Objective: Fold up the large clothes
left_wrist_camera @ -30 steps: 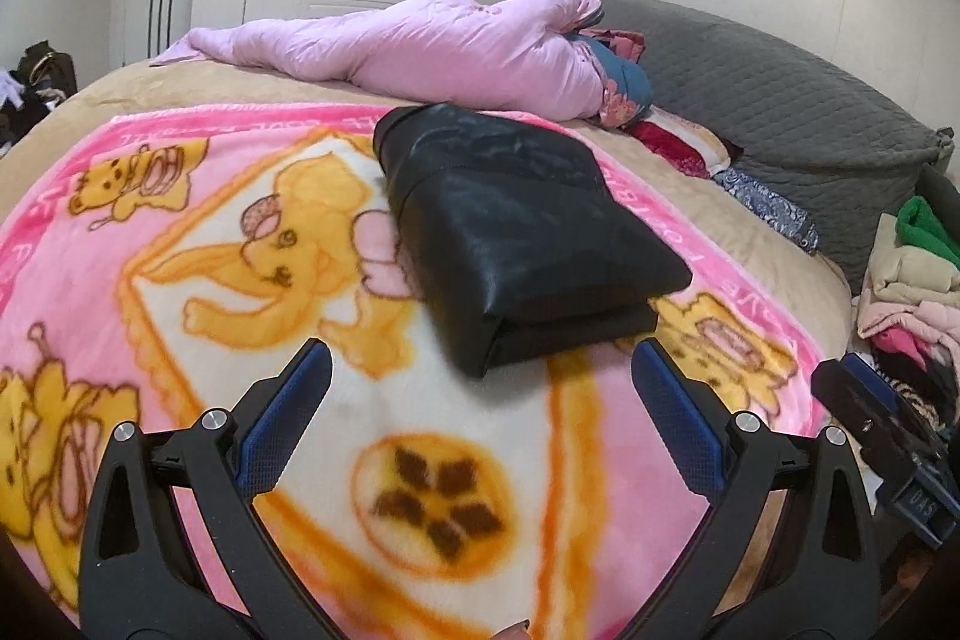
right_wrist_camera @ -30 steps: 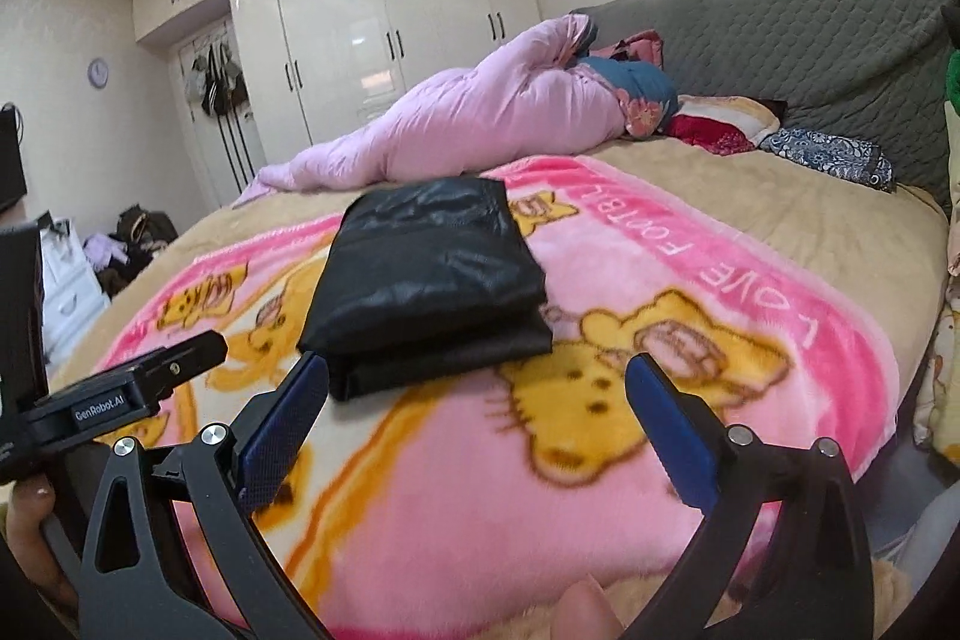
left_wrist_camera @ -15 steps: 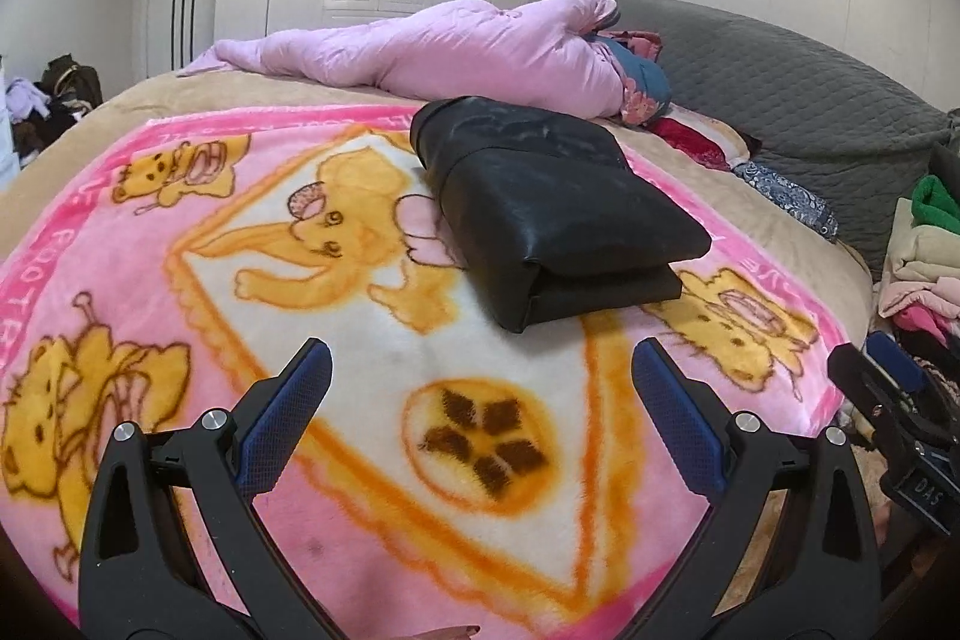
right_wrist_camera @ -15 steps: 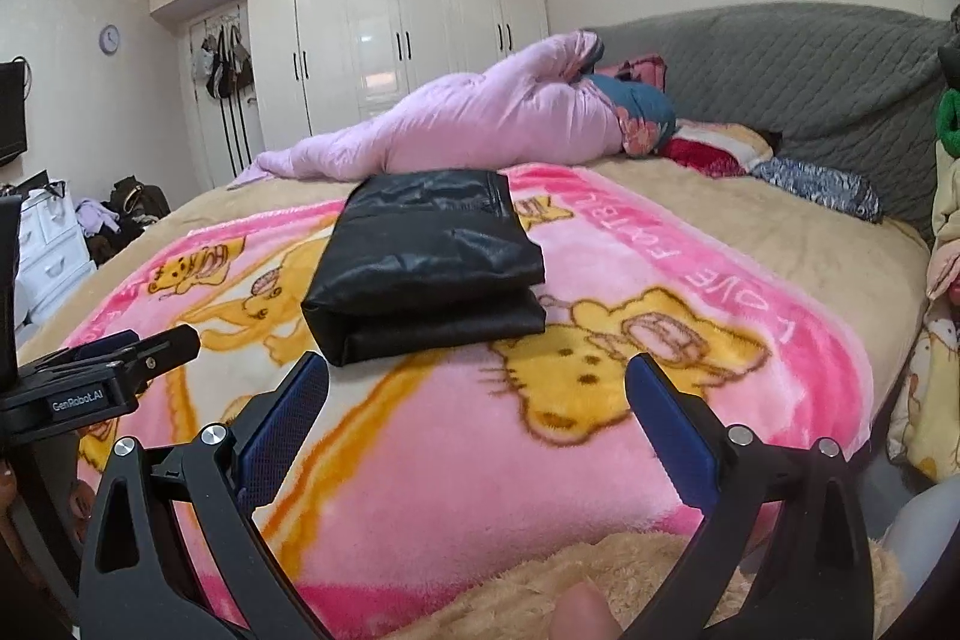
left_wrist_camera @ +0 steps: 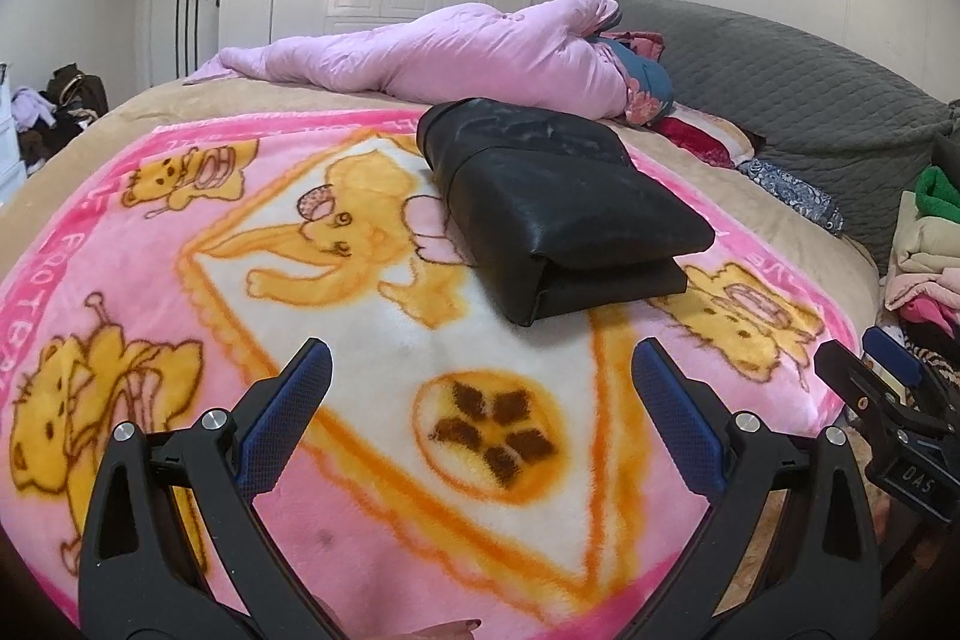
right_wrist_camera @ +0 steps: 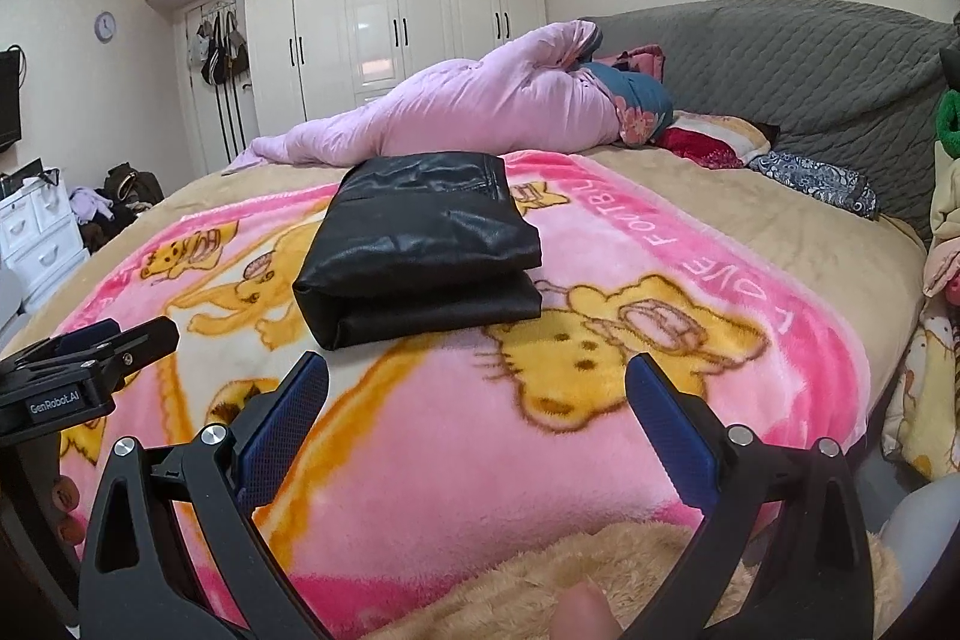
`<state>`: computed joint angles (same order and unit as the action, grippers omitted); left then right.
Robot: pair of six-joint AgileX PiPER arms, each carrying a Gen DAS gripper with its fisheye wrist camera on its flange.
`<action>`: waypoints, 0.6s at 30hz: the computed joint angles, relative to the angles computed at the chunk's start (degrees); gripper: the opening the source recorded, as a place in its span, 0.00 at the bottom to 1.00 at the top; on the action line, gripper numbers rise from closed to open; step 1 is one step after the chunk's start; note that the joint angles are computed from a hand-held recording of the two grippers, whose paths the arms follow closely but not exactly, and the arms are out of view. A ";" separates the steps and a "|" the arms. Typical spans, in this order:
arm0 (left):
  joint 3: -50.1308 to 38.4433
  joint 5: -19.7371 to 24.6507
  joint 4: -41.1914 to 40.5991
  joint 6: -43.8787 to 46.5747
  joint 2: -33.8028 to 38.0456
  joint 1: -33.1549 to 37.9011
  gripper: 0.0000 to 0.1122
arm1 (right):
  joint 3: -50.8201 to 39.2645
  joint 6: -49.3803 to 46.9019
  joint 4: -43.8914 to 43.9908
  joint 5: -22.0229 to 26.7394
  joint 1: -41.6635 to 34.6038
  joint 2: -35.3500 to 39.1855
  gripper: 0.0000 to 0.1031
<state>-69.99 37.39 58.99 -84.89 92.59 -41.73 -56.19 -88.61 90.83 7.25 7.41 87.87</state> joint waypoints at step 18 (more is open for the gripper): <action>-0.45 1.90 -0.32 0.49 -0.05 -0.35 0.83 | -0.73 8.33 -7.66 1.62 -0.88 1.43 0.96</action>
